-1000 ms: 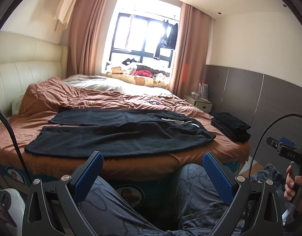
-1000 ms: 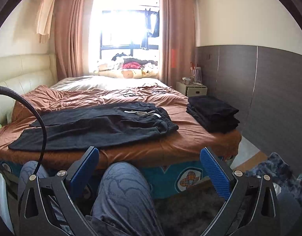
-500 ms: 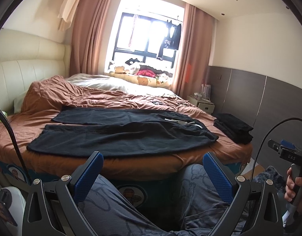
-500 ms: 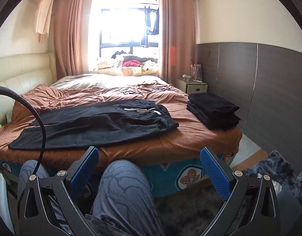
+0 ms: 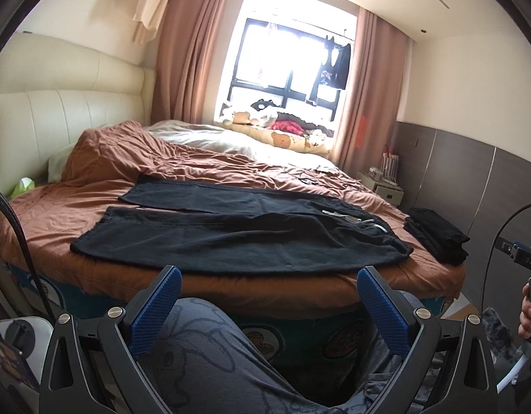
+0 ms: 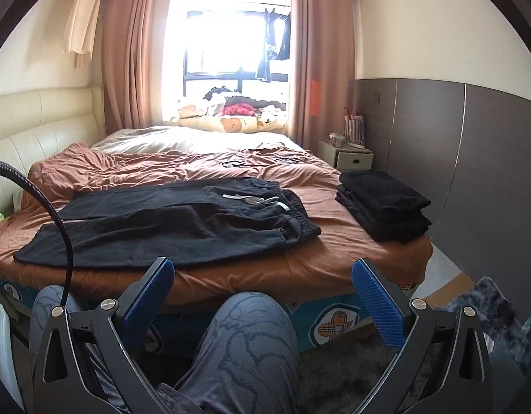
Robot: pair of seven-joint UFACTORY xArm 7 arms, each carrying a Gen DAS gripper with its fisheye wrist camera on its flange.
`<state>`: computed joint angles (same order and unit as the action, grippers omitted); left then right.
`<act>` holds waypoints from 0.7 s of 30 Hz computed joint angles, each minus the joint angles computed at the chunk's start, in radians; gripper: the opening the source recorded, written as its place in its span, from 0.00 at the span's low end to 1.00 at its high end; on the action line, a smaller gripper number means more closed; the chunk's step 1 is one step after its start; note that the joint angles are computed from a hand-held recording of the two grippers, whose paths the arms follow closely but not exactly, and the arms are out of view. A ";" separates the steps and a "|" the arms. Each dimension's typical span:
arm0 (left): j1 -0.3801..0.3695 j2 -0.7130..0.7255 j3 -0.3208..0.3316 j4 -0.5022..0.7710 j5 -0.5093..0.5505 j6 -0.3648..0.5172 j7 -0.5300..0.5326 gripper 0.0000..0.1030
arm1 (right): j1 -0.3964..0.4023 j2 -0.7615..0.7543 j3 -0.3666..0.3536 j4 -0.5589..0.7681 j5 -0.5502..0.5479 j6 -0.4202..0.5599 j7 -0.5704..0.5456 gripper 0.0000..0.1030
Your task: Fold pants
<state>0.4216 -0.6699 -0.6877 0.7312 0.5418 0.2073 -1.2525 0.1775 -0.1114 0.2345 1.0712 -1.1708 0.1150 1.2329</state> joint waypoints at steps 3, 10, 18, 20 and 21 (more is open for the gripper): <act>0.013 -0.025 0.022 -0.028 -0.002 0.007 -0.011 1.00 | 0.015 0.034 -0.014 0.034 0.085 0.006 -0.090 1.00; 0.036 -0.049 0.080 -0.064 -0.016 0.025 -0.028 0.99 | 0.084 0.140 -0.058 0.141 0.301 0.051 -0.333 1.00; 0.160 -0.049 0.064 -0.043 0.041 0.080 -0.106 0.99 | 0.147 0.297 -0.104 0.332 0.535 0.130 -0.536 1.00; 0.186 -0.031 0.062 -0.030 0.064 0.091 -0.124 0.99 | 0.140 0.335 -0.095 0.374 0.627 0.127 -0.622 1.00; 0.197 -0.018 0.062 -0.022 0.077 0.099 -0.132 0.99 | 0.136 0.355 -0.091 0.394 0.669 0.119 -0.653 1.00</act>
<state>0.6182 -0.6877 -0.6262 0.7093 0.6192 0.3063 -1.3841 0.3133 0.2434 0.1431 1.4653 -0.5013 0.2345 0.5796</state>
